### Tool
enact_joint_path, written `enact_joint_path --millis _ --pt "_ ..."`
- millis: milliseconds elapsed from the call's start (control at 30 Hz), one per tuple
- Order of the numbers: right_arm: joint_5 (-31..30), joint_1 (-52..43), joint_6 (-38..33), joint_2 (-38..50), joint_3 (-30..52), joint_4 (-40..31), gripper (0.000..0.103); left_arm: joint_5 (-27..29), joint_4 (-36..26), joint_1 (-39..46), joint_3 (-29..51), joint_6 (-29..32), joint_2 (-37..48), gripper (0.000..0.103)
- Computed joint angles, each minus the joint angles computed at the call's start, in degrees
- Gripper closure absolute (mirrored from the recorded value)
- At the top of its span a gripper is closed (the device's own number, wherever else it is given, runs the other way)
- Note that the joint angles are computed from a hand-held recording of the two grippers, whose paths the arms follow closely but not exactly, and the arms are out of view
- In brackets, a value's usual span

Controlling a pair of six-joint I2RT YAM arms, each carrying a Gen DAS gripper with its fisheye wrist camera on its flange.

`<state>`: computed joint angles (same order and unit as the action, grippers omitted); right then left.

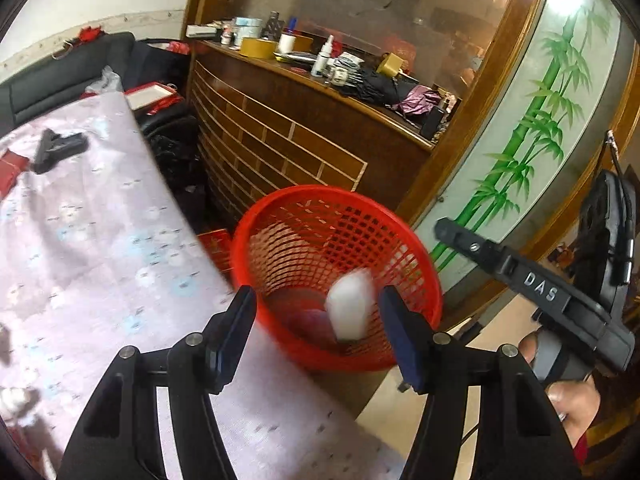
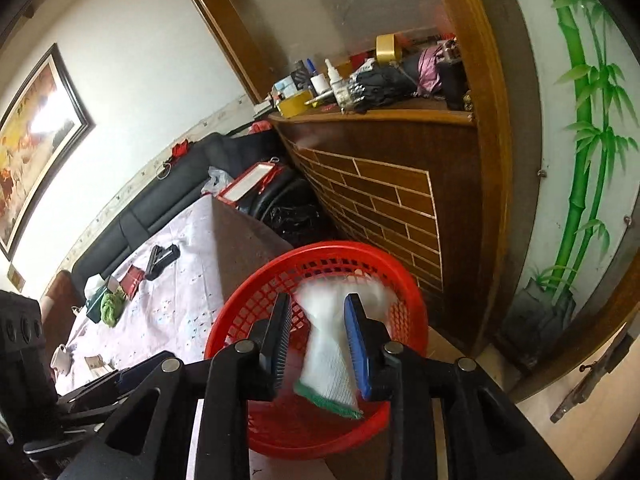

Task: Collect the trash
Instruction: 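Move both open tools back over the table, then grasp the white medicine box with right tool while left tool grasps the red-white wet-wipe pack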

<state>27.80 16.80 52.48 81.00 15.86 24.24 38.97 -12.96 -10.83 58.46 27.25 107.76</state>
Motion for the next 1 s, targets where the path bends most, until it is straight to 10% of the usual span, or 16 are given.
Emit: enact_joint_path --millis 333,667,1000 --pt "9.1 18.0 3.5 1.7 4.7 -3.1 0.06 4.1 -5.8 19.3 -8.6 14.6 -11.0 0.037" --pt "5.2 28.7 2.3 22.0 22.8 -3.0 0.059 8.3 -22.9 44.0 4.2 33.9 -0.2 0.032" --pt "-3.3 32.8 -2.4 39.7 43.1 -8.3 0.054 4.2 -27.7 54.6 26.9 23.7 19.9 0.028"
